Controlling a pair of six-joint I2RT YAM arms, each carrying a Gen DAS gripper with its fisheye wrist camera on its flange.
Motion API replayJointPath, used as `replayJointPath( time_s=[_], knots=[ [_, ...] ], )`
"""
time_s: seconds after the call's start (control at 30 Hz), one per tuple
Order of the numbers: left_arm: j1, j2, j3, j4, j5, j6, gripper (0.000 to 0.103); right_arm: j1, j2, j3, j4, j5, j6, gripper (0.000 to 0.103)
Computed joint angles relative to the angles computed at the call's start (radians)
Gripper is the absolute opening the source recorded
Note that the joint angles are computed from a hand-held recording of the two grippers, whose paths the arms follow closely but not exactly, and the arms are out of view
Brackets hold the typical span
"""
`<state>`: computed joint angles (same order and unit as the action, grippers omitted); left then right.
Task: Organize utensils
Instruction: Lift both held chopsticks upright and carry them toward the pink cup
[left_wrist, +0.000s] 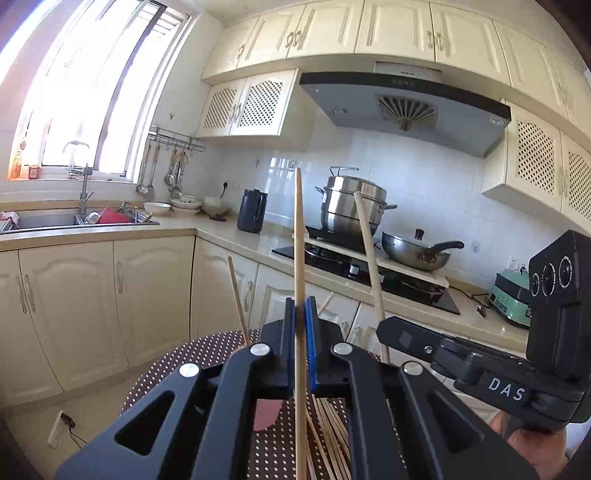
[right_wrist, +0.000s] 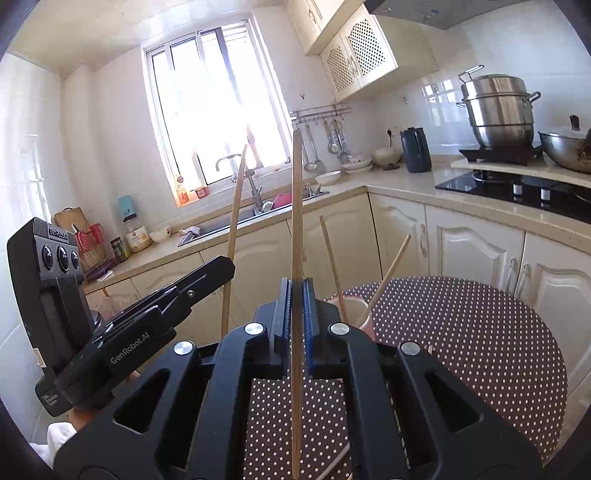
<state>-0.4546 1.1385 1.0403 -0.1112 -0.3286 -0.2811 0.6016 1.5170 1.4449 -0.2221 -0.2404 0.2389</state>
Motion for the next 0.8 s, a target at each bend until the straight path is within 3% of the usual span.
replayJointPath(
  time_s=[0.3, 0.5, 0.8],
  knots=[
    [0.145, 0.057, -0.010, 0.158, 0.113, -0.001, 0.006, 0.006, 0.127, 0.135, 0.034, 0.006, -0.011, 0.006],
    [0.191, 0.179, 0.032, 0.298, 0.143, 0.002, 0.006, 0.008, 0.236, 0.216, 0.119, 0.039, -0.010, 0.007],
    [0.260, 0.364, 0.104, 0.427, 0.203, -0.055, 0.006, -0.001, 0.400, 0.314, 0.284, 0.091, -0.005, 0.007]
  ],
)
